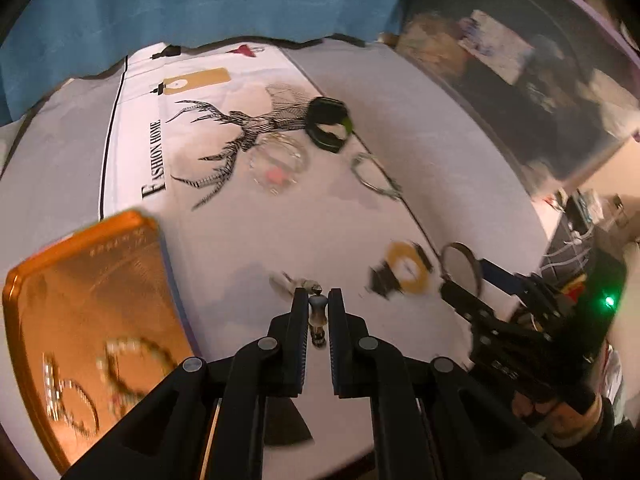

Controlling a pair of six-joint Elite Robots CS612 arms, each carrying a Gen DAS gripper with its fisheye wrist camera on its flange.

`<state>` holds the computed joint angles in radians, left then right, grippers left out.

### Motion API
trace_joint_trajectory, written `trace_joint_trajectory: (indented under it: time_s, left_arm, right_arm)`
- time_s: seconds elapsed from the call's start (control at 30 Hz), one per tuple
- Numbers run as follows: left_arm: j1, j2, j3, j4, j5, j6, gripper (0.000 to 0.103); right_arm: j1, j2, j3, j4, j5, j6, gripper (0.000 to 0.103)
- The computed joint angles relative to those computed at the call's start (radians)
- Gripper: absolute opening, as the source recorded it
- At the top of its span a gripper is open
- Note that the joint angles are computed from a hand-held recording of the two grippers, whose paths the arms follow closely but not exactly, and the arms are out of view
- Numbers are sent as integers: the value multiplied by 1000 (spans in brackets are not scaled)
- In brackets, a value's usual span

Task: Organize jewelry
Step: 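Grasp the small silver piece with the left tool while the right tool grasps the silver bangle, then carry both pieces over the copper tray and open both tools to release them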

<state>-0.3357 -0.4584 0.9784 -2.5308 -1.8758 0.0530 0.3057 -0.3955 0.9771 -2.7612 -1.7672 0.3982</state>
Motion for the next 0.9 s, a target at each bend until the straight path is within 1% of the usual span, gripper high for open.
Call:
trace_joint_trajectory:
  time_s: [0.07, 0.17, 0.33, 0.53, 0.63, 0.9]
  left_arm:
    - [1, -29, 51, -36, -2, -10, 7]
    - [7, -75, 125, -83, -25, -28, 7]
    - [12, -143, 233, -183, -8, -54, 7]
    - [17, -220, 363, -296, 12, -82, 7]
    - [22, -254, 430, -354, 13, -97, 7]
    - [41, -326, 591, -471, 8, -125, 7]
  right_arm:
    - [6, -21, 35, -20, -11, 4, 62]
    - [15, -58, 94, -73, -24, 0, 62]
    - [27, -109, 173, -145, -46, -3, 62]
    - [50, -159, 244, -200, -47, -27, 62]
    - [67, -178, 273, -209, -44, -49, 62]
    - [121, -216, 343, -225, -26, -115, 62]
